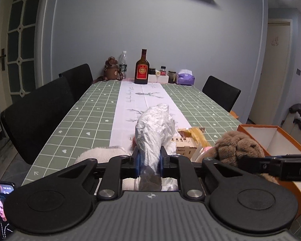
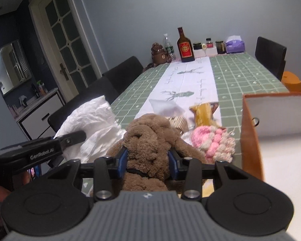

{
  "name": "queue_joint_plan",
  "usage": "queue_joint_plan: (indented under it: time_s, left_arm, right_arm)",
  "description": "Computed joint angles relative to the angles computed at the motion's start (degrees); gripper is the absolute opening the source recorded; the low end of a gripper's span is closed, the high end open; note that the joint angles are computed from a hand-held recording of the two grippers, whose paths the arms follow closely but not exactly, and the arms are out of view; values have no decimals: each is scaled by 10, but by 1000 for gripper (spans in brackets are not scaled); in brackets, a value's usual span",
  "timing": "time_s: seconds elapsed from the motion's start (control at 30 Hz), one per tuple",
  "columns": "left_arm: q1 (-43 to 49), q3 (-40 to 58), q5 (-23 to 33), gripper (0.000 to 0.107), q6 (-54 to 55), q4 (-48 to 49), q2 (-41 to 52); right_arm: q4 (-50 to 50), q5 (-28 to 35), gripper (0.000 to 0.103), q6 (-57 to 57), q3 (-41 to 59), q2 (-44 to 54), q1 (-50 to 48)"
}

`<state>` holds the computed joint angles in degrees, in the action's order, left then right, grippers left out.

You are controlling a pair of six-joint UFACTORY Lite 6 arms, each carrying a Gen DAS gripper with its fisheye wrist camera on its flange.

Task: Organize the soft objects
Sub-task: 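Carry the teddy bear and white bag into the orange box with both tools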

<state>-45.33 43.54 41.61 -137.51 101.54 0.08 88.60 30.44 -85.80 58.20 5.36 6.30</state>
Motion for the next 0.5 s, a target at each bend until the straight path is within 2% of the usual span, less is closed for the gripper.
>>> queue_joint_plan:
  time_s: [0.1,0.2,0.33,0.5]
  left_arm:
    - [-16,12,5,18,19,-7,-14]
    - [-32,43,-14,18,37,-10,-19]
    - [-49,119,-75,18,50,13,10]
    - [-54,255,-174,18,34,60,111]
  right_arm:
    - [-38,8,42,25,14,-25,-27]
    - [-122,23,42,90,51,-34,-56]
    - [-261,68,42,189,121,-22,-104]
    - [-410,91,42,257,188,8,-164]
